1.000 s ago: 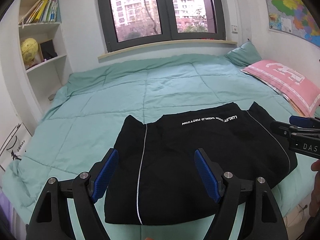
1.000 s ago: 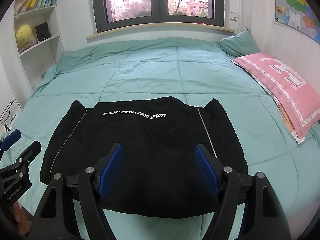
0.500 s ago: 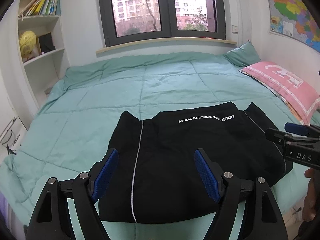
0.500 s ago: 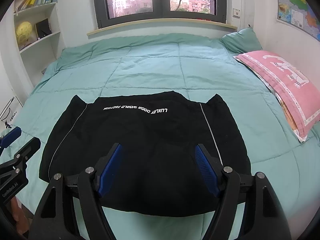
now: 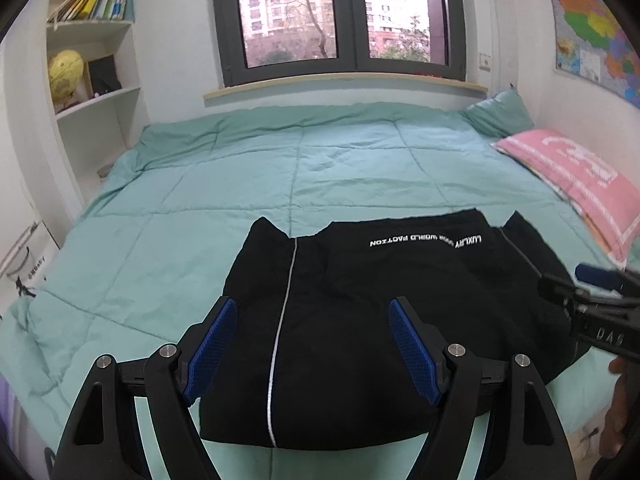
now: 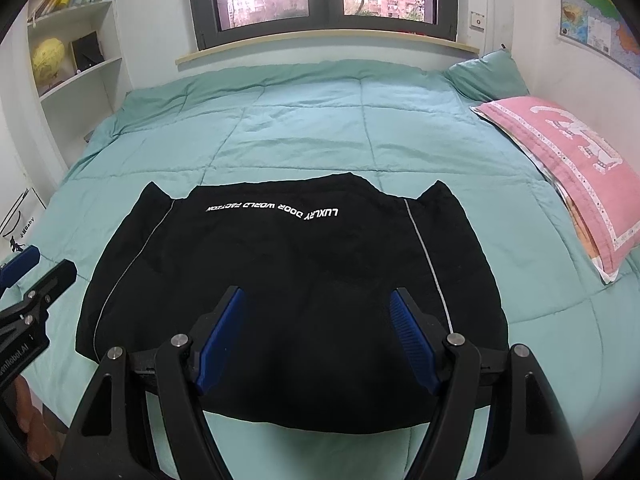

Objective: Fold large clothes

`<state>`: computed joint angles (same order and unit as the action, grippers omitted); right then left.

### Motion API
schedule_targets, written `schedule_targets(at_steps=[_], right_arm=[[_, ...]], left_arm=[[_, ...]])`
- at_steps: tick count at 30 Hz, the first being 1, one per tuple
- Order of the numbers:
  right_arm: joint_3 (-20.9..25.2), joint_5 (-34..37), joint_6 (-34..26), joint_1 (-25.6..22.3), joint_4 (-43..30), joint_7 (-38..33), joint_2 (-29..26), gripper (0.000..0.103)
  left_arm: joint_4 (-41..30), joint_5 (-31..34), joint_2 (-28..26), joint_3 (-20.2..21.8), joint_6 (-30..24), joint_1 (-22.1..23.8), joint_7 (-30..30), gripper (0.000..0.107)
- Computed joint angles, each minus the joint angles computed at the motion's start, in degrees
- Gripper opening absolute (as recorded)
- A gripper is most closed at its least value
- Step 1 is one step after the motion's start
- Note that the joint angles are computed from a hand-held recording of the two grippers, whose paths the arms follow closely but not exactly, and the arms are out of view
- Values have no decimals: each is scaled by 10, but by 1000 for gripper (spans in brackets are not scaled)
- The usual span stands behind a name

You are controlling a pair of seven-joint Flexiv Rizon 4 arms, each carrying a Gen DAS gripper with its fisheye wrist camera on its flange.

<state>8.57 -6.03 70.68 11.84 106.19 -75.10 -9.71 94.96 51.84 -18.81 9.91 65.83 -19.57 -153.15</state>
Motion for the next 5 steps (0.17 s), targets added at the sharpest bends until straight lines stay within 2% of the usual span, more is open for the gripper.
schedule_targets(at_steps=[2,5], right_arm=[[0,1,0,0,1,0,0,77],[-1,-3,0,1,3,1,-1,77]], left_arm=[[0,15,1,7,6,-4,-19,79],[-9,40,2,8,-27,-16,-30,79]])
